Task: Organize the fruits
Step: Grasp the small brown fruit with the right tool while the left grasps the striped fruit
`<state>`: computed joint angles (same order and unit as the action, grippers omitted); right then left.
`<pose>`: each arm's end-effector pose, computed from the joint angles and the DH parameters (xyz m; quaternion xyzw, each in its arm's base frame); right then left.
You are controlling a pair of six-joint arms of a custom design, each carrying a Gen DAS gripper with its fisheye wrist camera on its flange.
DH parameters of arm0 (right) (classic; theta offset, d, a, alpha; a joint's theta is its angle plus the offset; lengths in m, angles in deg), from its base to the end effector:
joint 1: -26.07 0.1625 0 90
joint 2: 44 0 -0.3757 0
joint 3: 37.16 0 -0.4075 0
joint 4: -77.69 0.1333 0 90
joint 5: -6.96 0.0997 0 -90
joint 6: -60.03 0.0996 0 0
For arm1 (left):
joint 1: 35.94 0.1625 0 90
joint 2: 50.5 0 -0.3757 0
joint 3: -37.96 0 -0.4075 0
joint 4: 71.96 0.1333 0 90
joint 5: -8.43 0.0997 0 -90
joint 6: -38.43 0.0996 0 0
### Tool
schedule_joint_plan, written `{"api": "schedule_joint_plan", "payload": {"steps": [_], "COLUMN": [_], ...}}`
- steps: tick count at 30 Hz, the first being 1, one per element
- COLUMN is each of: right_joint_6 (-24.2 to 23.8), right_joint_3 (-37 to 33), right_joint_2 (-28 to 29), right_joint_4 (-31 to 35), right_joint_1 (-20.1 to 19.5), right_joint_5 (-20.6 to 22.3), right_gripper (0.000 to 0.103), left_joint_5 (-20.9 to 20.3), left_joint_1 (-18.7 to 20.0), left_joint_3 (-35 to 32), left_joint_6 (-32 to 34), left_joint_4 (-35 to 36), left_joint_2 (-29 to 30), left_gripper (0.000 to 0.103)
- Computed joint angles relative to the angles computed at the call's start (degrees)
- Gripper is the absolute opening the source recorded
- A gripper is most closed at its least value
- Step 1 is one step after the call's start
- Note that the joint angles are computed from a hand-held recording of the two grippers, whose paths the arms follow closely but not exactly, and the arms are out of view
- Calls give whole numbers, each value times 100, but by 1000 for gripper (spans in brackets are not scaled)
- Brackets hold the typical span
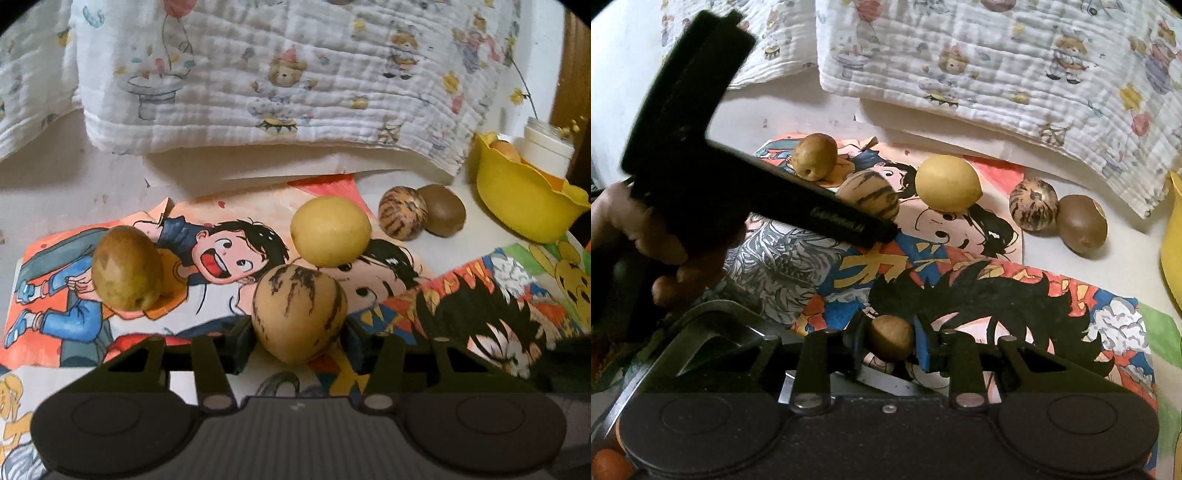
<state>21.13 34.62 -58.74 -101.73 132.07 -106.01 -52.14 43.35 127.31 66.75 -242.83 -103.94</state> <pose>0.2888 -0.6645 -0.1079 0.3846 -0.8607 0.2298 0.2417 0.0516 -0.7076 0.2343 0.2070 0.8748 -0.3295 0.2886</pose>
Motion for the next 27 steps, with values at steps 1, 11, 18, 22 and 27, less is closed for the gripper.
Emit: {"api": "schedule_joint_plan", "payload": {"steps": [1,11,18,22,27], "right_joint_6": [3,369,374,298,199], "right_joint_3": [-1,275,747,1109,1604], "right_joint_2": [1,-203,-517,-740,-1024], "right_joint_4": [-4,-34,-335,-429,-560], "right_joint_1": [-4,-58,-49,-33,-30], "right_joint_5": [15,284,497,531,603], "right_gripper": [30,29,29,29,29], "left_joint_5": [19,148,195,235,374], "left_joint_1": [-12,-148,-351,-481,-630], "left_joint_3": [57,731,1406,1824,2300], "left_joint_6": [-19,-283,-365,-424,-449], "left_joint_4": [-12,-33,-78,-163,-245], "left_joint_2": [-36,-558,-1031,-1356,-1719], "left_gripper": [55,54,54,54,54]}}
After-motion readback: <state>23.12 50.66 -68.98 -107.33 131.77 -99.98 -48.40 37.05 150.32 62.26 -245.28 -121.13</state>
